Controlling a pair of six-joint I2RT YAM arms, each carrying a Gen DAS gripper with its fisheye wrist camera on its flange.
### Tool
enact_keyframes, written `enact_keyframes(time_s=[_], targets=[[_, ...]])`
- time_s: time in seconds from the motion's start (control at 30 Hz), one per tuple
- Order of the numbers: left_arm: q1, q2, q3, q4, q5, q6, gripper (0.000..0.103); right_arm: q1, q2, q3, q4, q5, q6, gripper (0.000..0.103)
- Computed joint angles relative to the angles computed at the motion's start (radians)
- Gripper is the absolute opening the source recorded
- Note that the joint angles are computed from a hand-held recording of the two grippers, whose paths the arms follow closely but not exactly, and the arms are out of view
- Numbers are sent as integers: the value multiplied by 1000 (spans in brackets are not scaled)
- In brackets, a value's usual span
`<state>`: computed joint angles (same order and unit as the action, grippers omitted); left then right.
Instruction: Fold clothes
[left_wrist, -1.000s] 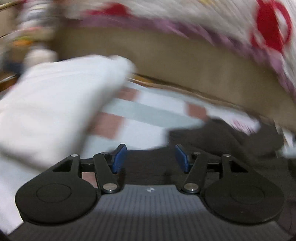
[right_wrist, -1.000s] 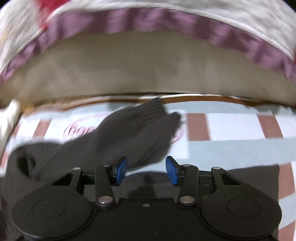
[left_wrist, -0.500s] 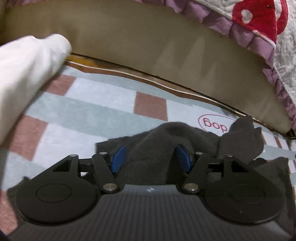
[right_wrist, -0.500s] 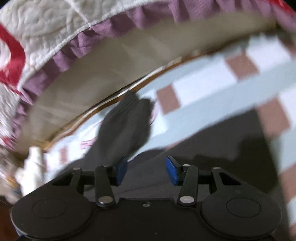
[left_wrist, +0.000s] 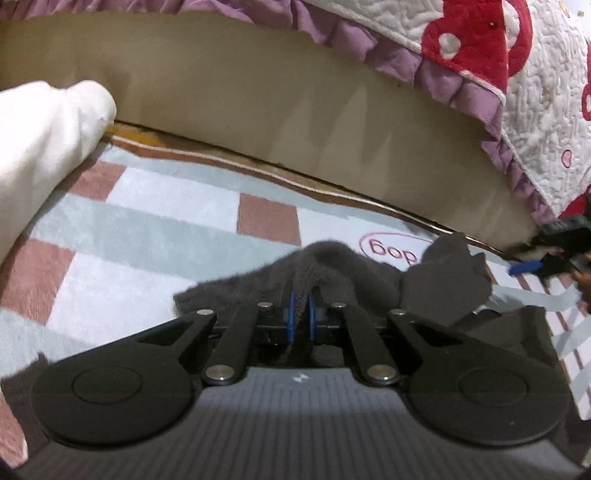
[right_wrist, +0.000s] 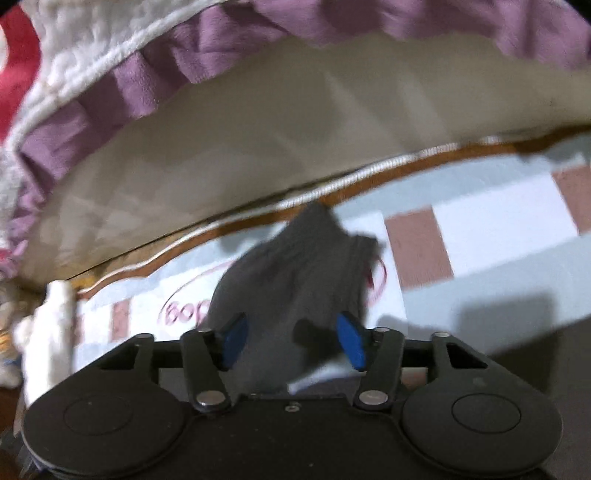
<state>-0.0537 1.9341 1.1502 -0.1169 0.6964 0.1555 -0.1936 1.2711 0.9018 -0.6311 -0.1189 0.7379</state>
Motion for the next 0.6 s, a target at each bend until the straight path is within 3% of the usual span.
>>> enact_keyframes(time_s=[0.2, 0.37, 0.4, 0.43, 0.5, 0.6], targets=[[-18, -33, -73, 18, 4, 62, 7, 44, 285, 185, 62, -22, 125, 68], [-10, -46, -112, 98, -6, 47, 7, 176, 424, 248, 52, 176, 172, 69], [-3, -45, -116, 117, -9, 37, 6, 204, 444, 261, 44, 216, 163, 45], [6, -43, -119, 132, -8, 23, 6, 234, 445, 269, 37, 250, 117, 12], [16, -43, -141, 183, -9, -20, 6, 284, 333, 191, 115, 329, 62, 11], [22, -55, -159, 199, -3, -26, 6, 349, 35, 10, 267, 477, 5, 11]])
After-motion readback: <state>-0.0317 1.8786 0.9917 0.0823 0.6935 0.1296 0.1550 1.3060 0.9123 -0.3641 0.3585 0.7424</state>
